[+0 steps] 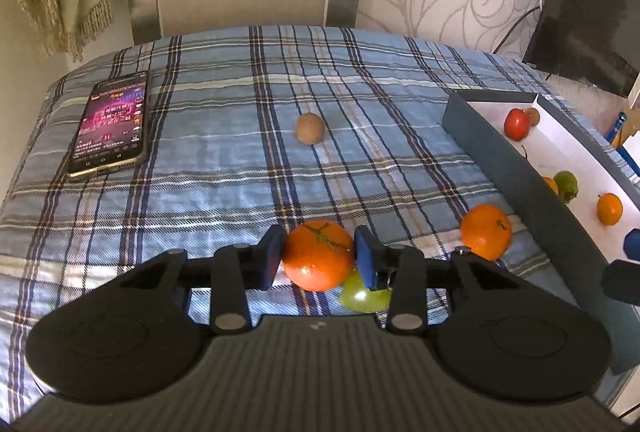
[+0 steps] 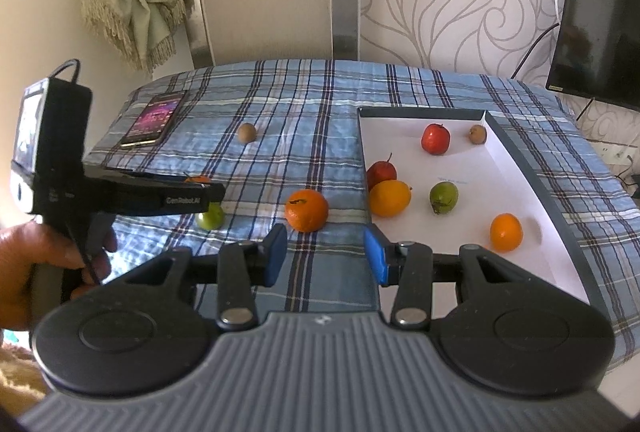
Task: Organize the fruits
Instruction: 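Close the left gripper on the orange beside the green lime, then lift the orange with the left gripper and carry it over the white box while the right carries its orange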
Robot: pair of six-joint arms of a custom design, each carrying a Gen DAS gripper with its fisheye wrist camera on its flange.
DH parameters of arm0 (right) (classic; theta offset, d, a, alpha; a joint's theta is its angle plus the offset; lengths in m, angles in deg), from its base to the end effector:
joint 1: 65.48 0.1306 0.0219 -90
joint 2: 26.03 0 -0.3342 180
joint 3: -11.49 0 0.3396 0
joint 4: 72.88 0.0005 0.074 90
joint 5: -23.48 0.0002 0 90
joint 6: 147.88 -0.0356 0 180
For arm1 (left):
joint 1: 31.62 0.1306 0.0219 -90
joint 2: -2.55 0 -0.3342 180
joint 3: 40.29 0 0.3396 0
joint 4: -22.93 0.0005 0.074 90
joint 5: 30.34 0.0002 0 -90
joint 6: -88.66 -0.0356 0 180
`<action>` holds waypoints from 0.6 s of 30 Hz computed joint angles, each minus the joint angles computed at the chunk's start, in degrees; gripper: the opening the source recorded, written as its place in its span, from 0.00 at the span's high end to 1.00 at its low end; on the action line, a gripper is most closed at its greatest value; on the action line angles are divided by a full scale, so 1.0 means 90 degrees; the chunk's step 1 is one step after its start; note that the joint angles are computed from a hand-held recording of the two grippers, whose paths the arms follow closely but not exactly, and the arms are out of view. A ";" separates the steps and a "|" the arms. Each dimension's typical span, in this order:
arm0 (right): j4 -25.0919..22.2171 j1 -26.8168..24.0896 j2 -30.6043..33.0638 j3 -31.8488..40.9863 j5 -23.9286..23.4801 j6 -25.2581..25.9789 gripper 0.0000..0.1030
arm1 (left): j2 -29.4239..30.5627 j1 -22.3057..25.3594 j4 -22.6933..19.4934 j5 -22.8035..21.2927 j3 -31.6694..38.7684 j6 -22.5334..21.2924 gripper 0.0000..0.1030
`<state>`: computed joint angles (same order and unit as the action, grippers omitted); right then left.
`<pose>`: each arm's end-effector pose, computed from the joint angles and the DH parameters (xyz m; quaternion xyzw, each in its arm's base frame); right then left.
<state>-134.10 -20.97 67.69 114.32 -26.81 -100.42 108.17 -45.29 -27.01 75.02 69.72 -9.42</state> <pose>0.3308 0.2926 0.4377 0.0950 0.8914 -0.0226 0.4426 0.5090 -0.1340 0.4010 0.2227 0.8914 -0.1418 0.3684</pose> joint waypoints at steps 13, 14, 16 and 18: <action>0.0452 -0.0419 0.0576 0.0268 -0.0683 0.0715 0.56 | -0.0153 0.0126 0.0068 -0.0171 0.0043 0.0083 0.58; 0.0440 -0.0445 0.0634 0.0311 -0.0720 0.0711 0.56 | -0.0155 0.0142 0.0069 -0.0182 0.0048 0.0076 0.58; 0.0358 -0.0491 0.0769 0.0436 -0.0765 0.0665 0.56 | -0.0169 0.0189 0.0080 -0.0198 0.0046 0.0093 0.58; 0.0259 -0.0528 0.0896 0.0543 -0.0777 0.0617 0.56 | -0.0175 0.0249 0.0084 -0.0223 0.0055 0.0122 0.58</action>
<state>-131.77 -25.72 75.75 119.21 -33.80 -94.87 106.60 -43.05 -26.25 73.01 70.21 -8.32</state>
